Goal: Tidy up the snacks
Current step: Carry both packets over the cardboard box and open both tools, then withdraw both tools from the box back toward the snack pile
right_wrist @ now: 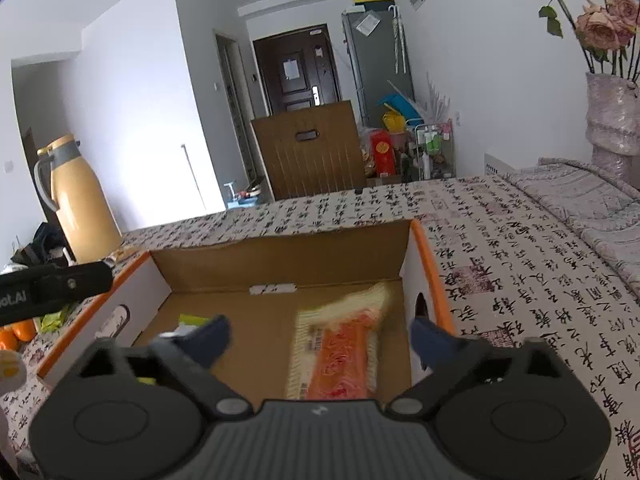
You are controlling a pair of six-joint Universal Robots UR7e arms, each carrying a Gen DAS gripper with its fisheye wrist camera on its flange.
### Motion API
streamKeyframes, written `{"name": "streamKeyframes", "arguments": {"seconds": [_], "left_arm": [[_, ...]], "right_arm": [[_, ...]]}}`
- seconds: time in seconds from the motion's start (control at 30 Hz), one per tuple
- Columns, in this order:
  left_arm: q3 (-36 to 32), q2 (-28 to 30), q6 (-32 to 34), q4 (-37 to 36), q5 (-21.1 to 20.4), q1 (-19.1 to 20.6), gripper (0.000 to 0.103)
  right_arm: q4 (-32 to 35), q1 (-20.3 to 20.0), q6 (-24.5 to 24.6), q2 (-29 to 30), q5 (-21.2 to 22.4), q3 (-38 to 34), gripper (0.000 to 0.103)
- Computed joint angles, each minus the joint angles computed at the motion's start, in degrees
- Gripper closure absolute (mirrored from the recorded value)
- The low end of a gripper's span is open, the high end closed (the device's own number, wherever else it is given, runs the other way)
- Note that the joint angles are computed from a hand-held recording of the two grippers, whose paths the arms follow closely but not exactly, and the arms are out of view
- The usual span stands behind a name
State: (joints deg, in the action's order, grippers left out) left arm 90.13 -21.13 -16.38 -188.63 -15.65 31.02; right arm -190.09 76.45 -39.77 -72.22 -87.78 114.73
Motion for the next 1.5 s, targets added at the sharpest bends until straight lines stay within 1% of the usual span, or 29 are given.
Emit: {"name": "streamKeyframes", "arguments": {"seconds": [0.2,0.37,0.6,0.8,0.9,1.3,1.5], "left_arm": [[0.42,-0.94,-2.89,3.03,0.71,-0.76,0.0],[1.63,-2.28,-5.7,5.98,1.76,-1.97,0.0],[5.78,-5.36,-11.91,11.01,2.88,-4.71,0.0],[10.74,-8.67,-19.54,16.62,3.82,-7.47,0.0],[13.59,-10.61,-25.12,20.74,3.68,-8.67,0.0],[22.88,-16.56,-43.85,35.36,0.59,-11.75,0.0],[26.65,-18.48,-49.48,39.47,-1.6,-13.33,0.0]], "right_arm": [[-1.69,-0.13,0.14,-0.78,0.71,0.4,0.0],[-3.25,0.31,-0.01,-2.25,0.27,1.34,0.0],[-4.49,0.59,-1.29,-6.04,0.31,4.98,0.0],[-5.17,0.05,-2.71,-10.69,1.38,9.9,0.0],[-5.16,-0.57,-3.32,-12.82,1.78,12.41,0.0],[-3.05,-4.77,-5.52,-19.55,2.73,20.99,0.0],[-2.18,-7.98,-7.38,-22.64,3.37,25.27,0.0]]}}
